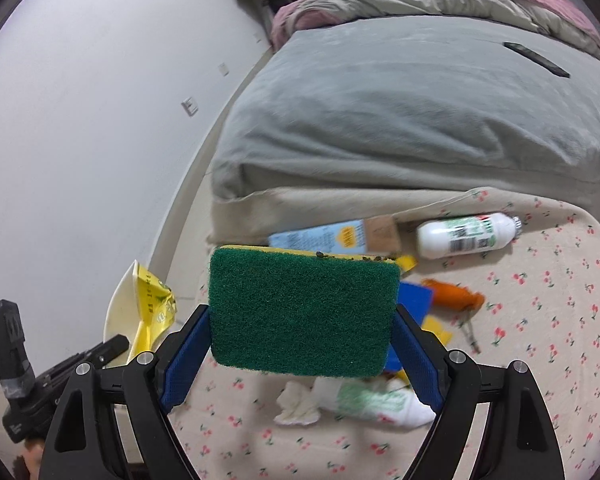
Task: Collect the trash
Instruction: 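Carry the cup and sponge to the bin and release both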
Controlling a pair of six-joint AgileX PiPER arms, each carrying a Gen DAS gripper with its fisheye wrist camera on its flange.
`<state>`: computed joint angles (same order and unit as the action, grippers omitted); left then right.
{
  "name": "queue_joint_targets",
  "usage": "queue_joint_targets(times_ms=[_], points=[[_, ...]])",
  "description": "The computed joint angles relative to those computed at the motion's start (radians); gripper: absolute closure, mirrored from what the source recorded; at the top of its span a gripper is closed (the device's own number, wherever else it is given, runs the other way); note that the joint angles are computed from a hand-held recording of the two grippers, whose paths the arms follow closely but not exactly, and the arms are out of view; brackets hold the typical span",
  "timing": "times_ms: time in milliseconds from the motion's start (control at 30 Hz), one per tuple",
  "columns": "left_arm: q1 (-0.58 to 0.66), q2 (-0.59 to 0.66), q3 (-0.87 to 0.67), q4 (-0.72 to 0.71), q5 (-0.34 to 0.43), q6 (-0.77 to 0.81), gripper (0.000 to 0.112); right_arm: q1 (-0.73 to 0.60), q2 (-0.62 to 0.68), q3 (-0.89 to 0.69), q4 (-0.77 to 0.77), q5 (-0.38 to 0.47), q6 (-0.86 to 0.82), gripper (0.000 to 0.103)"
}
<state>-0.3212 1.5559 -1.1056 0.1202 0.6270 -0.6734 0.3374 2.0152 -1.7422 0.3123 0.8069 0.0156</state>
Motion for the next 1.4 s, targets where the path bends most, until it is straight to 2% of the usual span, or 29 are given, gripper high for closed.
queue_joint_targets(times_ms=[367, 633, 967, 1233, 1400], points=[[0.174, -0.180, 0.235, -0.047, -0.045, 0.097, 0.107, 0.131, 0.017, 0.012, -0.025, -0.007, 0.015, 0.015], [0.299, -0.247, 0.338, -0.126, -0.064, 0.233, 0.107, 0.246, 0.120, -0.087, -0.072, 0.032, 0.050, 0.015], [0.412, -0.260, 0.384, -0.210, -0.071, 0.379, 0.107, 0.350, 0.262, -0.259, -0.100, 0.089, 0.093, 0.015], [0.467, -0.248, 0.405, -0.224, -0.075, 0.422, 0.107, 0.397, 0.368, -0.410, -0.123, 0.137, 0.135, 0.015], [0.471, -0.242, 0.409, -0.220, -0.074, 0.423, 0.107, 0.395, 0.373, -0.417, -0.048, 0.100, 0.087, 0.010]])
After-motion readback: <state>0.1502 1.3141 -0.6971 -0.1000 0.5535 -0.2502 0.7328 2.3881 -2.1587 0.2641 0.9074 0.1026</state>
